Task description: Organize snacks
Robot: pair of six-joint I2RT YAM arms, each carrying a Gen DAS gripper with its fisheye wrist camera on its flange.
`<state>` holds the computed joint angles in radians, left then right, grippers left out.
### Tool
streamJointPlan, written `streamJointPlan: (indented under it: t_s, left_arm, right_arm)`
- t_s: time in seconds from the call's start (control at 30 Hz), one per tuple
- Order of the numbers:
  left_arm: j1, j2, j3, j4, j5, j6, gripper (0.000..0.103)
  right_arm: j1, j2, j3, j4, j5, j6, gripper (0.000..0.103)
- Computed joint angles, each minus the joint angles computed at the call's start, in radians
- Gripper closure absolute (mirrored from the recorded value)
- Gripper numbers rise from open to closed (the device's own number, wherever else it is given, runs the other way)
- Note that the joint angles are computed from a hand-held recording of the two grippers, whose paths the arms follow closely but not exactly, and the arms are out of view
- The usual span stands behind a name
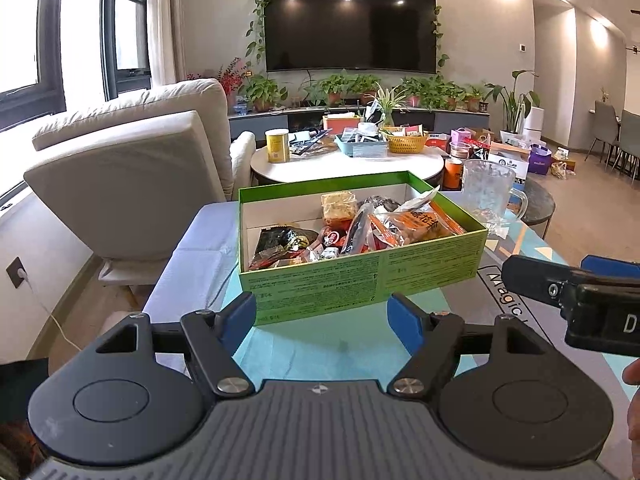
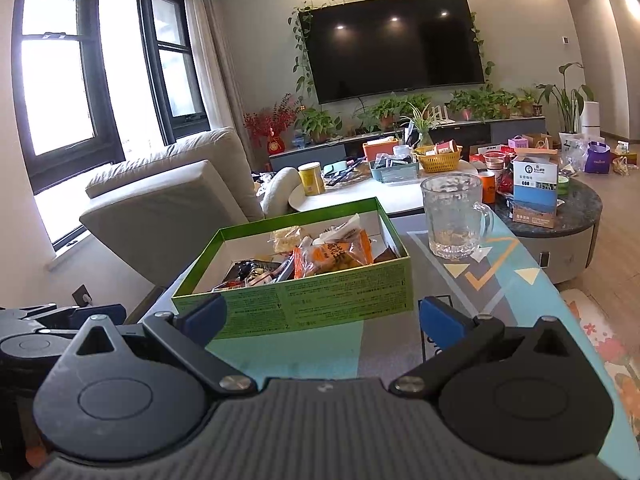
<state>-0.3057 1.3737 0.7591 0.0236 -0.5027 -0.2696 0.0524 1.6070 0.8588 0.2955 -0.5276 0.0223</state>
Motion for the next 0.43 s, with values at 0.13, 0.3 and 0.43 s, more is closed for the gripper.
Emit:
streamJointPlan:
  t_s: [0.13,0.3,0.43]
  left_arm:
    - [-0.009,-0.004,-0.006,0.008,-0.024,0.008,0.033]
    - [-0.015,-0.002,-0.004,0.005,-0.025,0.008,0.033]
    - [-0.014,0.001,0.0,-0.002,-0.019,0.007,0.033]
  right_arm:
    - [0.001,-0.005,-0.007,-0.002,-0.003,-0.008,0.037]
    - [0.005,-0.009,-0.016,0.0,0.001,-0.01,0.037]
    - [0.008,-0.01,-0.021,-0.002,0.003,-0.005,0.037]
